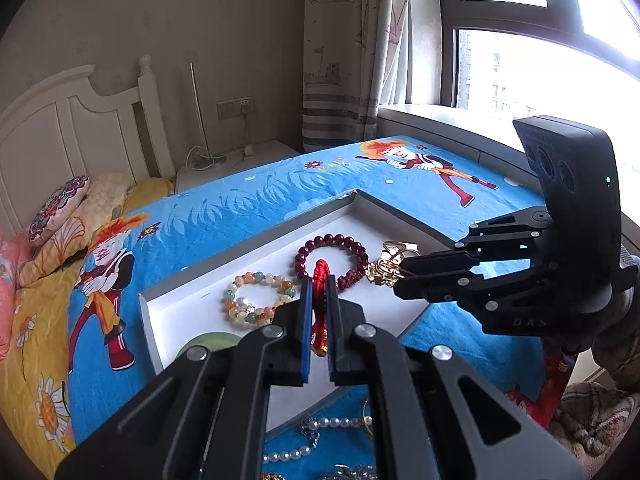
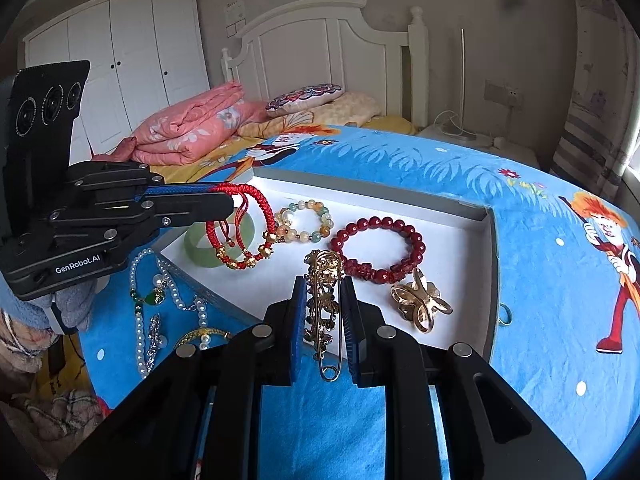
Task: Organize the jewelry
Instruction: 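Lower pin brooch and red string bracelet into the tray and release both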
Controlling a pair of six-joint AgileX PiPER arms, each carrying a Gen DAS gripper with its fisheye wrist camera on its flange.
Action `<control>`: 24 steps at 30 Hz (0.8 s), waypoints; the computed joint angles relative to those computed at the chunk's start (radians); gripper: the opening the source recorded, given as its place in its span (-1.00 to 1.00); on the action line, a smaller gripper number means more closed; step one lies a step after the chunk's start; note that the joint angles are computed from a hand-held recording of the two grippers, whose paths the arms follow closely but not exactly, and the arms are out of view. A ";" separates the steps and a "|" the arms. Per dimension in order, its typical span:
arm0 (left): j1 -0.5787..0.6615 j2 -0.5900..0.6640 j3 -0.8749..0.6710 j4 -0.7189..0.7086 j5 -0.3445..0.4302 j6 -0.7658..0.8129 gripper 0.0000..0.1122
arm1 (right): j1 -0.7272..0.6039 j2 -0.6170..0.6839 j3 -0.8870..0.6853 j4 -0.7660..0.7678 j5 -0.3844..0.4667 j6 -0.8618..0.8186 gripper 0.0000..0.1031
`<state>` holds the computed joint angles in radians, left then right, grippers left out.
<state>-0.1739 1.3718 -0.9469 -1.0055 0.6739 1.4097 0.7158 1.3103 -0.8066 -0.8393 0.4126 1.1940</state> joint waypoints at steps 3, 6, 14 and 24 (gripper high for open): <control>-0.028 0.023 -0.011 0.022 -0.038 -0.029 -0.90 | -0.034 0.032 -0.022 0.046 -0.025 -0.044 -0.63; -0.053 0.040 -0.013 0.057 -0.096 -0.077 -0.80 | -0.067 0.050 -0.027 0.077 -0.064 -0.057 -0.61; 0.023 -0.011 0.051 -0.014 -0.139 -0.030 0.05 | -0.050 -0.002 0.034 0.004 -0.082 0.072 -0.39; 0.285 -0.161 0.229 -0.230 -0.039 0.180 0.46 | 0.016 -0.093 0.120 -0.156 -0.068 0.307 -0.39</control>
<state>0.1109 1.2110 -0.7177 -1.2351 0.6352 1.5896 0.7317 1.2174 -0.6862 -0.9956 0.3451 1.5013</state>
